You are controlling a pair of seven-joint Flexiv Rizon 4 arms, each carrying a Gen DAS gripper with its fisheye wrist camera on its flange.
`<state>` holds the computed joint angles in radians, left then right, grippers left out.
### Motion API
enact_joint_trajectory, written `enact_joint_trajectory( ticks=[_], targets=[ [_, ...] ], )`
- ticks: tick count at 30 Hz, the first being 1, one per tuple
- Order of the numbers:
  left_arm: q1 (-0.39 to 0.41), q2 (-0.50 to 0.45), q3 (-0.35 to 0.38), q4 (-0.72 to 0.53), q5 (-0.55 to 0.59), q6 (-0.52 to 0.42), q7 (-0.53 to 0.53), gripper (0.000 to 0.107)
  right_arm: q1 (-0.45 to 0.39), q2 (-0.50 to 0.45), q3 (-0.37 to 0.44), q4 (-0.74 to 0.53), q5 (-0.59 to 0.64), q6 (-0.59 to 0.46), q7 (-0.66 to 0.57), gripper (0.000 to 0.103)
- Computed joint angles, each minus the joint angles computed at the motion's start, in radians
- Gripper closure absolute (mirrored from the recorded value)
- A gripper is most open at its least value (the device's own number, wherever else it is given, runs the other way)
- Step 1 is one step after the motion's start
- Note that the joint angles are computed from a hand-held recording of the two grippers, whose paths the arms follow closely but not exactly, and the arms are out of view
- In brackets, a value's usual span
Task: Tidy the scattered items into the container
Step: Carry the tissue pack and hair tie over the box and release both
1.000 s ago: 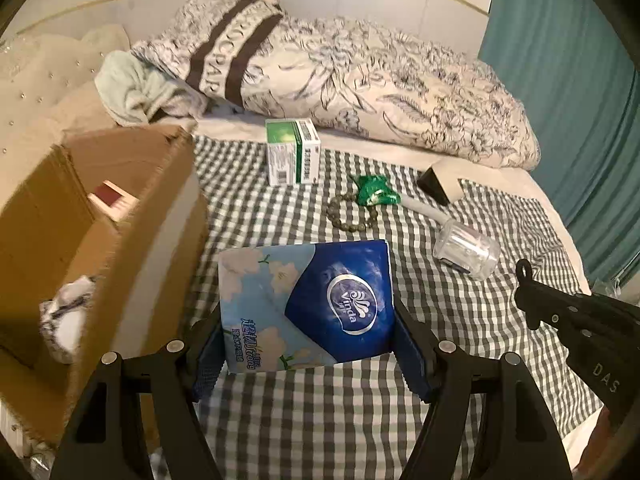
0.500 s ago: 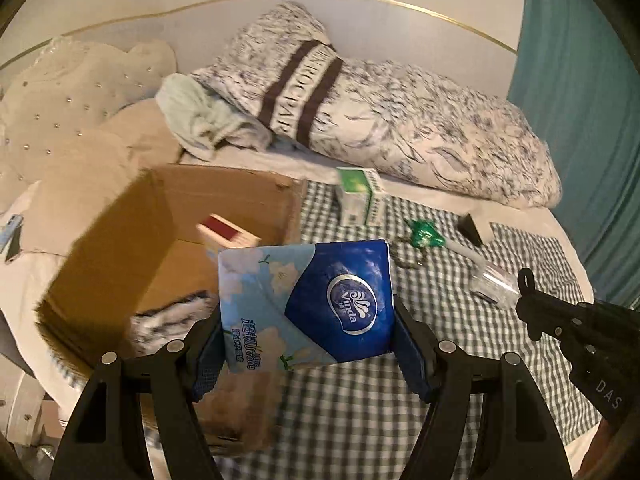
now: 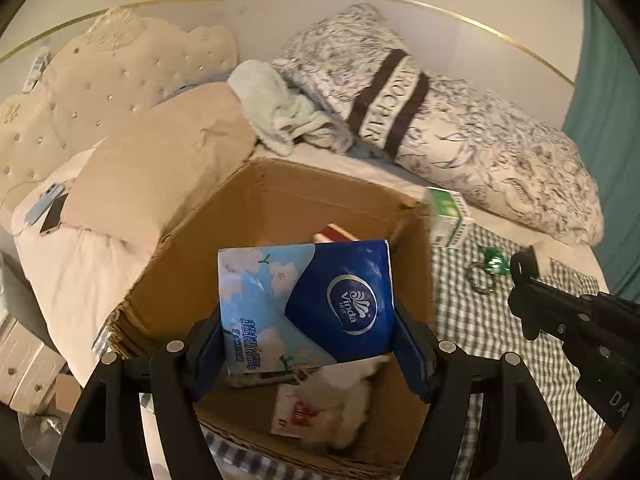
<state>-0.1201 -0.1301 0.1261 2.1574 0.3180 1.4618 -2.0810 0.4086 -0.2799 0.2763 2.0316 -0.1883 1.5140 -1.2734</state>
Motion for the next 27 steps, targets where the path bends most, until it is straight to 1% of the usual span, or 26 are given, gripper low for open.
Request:
enact_joint_trajectory(
  ticks=[4,8,13,14,15,16,17,18,19,20,21,22,23,24,25,26,27],
  targets=[
    [0.032,-0.039,-0.010,0.007,-0.064,0.019,0.055,0.033,-0.010,-0.066,0.045,-0.074,0.023,-0.045,-0.045,0.098],
    [0.054,-0.082,-0.024,0.015,-0.150,0.033,0.137,0.033,0.006,-0.115,0.045,-0.124,0.032,-0.085,-0.058,0.098],
    [0.081,-0.126,-0.060,0.034,-0.280,0.070,0.245,0.033,0.015,-0.169,0.042,-0.176,0.043,-0.122,-0.074,0.098],
    [0.108,-0.126,-0.090,0.043,-0.297,0.082,0.260,0.033,0.018,-0.178,0.040,-0.185,0.045,-0.128,-0.074,0.098],
    [0.150,-0.125,-0.149,0.071,-0.372,0.118,0.328,0.033,0.018,-0.187,0.041,-0.195,0.047,-0.135,-0.078,0.098],
    [0.164,-0.123,-0.182,0.090,-0.445,0.143,0.396,0.031,0.019,-0.194,0.041,-0.201,0.050,-0.136,-0.081,0.097],
    [0.162,-0.121,-0.183,0.090,-0.454,0.139,0.409,0.028,0.014,-0.198,0.048,-0.205,0.057,-0.136,-0.088,0.096],
    [0.138,-0.121,-0.151,0.075,-0.421,0.116,0.382,0.025,0.008,-0.204,0.055,-0.212,0.065,-0.136,-0.097,0.096],
    [0.087,-0.123,-0.087,0.052,-0.376,0.084,0.335,0.025,0.008,-0.207,0.056,-0.215,0.067,-0.140,-0.102,0.085],
    [0.050,-0.126,-0.043,0.036,-0.351,0.063,0.304,0.024,0.029,-0.203,0.031,-0.210,0.065,-0.134,-0.090,0.081],
    [0.034,-0.126,-0.032,0.040,-0.378,0.066,0.318,0.021,0.049,-0.193,-0.008,-0.187,0.009,-0.115,-0.013,0.068],
    [0.044,-0.124,-0.046,0.047,-0.392,0.072,0.326,0.019,0.051,-0.189,-0.015,-0.180,0.010,-0.107,0.003,0.060],
    [0.031,-0.123,-0.032,0.046,-0.384,0.072,0.318,0.015,0.033,-0.194,0.011,-0.191,0.055,-0.107,-0.035,0.059],
    [-0.005,-0.125,0.009,0.033,-0.352,0.062,0.289,0.015,0.004,-0.195,0.050,-0.202,0.121,-0.112,-0.090,0.057],
    [-0.033,-0.127,0.041,0.019,-0.321,0.049,0.262,0.015,-0.004,-0.193,0.057,-0.199,0.122,-0.108,-0.088,0.054],
    [-0.043,-0.127,0.053,0.012,-0.303,0.039,0.246,0.015,0.009,-0.181,0.030,-0.176,0.076,-0.094,-0.043,0.052],
    [-0.045,-0.124,0.054,0.009,-0.293,0.033,0.235,0.015,0.024,-0.171,0.009,-0.163,0.068,-0.085,-0.032,0.052]
  ],
)
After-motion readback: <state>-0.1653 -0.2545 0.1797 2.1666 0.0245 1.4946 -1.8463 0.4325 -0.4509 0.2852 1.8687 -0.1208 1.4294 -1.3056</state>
